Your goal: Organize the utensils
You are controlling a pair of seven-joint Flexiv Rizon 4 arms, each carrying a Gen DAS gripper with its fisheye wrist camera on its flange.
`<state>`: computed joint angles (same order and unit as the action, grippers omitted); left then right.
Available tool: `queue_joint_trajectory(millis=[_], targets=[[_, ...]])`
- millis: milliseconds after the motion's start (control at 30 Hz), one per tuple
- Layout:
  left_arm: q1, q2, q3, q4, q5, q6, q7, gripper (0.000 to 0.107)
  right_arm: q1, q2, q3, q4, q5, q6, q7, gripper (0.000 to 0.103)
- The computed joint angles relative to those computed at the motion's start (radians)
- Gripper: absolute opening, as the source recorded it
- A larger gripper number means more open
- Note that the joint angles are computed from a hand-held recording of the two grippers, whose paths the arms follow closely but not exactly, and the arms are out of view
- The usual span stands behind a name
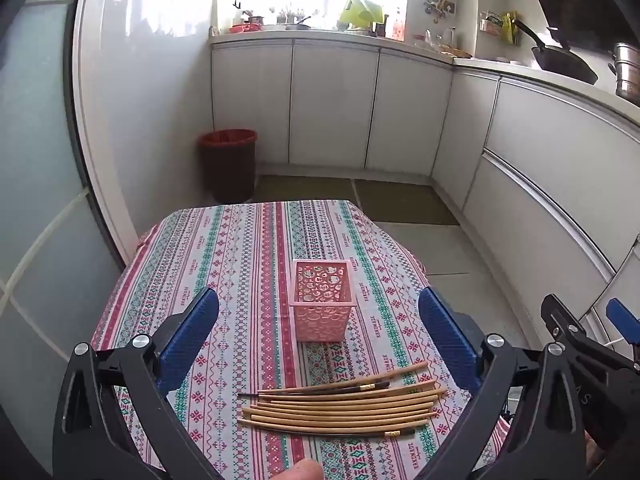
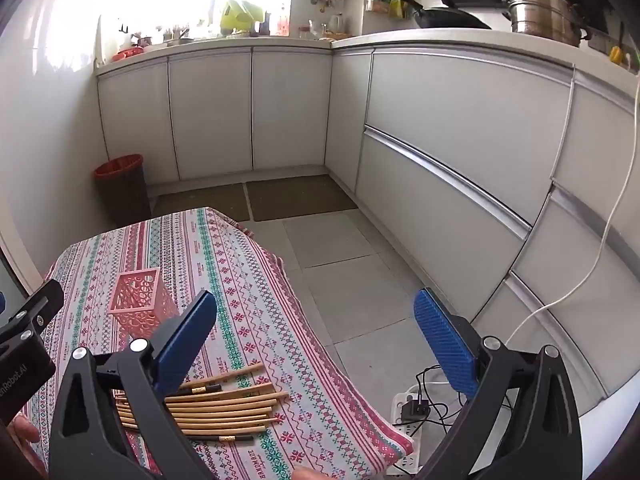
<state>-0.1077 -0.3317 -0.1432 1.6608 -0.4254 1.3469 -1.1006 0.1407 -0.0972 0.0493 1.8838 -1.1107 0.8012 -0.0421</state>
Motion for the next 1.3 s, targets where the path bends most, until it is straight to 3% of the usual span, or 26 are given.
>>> queue_joint_trajectory(millis=[333,1300], targets=[[0.007,0.001,-0.01,0.006,-0.02,-0.025,0.031,0.096,-0.001,-0.007,-0.003,-0.004,0.039,0.017,-0.016,0.096],[-0.011,-0.014,0.028,-0.026,0.059,-0.065,-0.046,0.096,0.002,-0.013,-0.006,-0.005,0.05,0.022,-0.026,0.096]])
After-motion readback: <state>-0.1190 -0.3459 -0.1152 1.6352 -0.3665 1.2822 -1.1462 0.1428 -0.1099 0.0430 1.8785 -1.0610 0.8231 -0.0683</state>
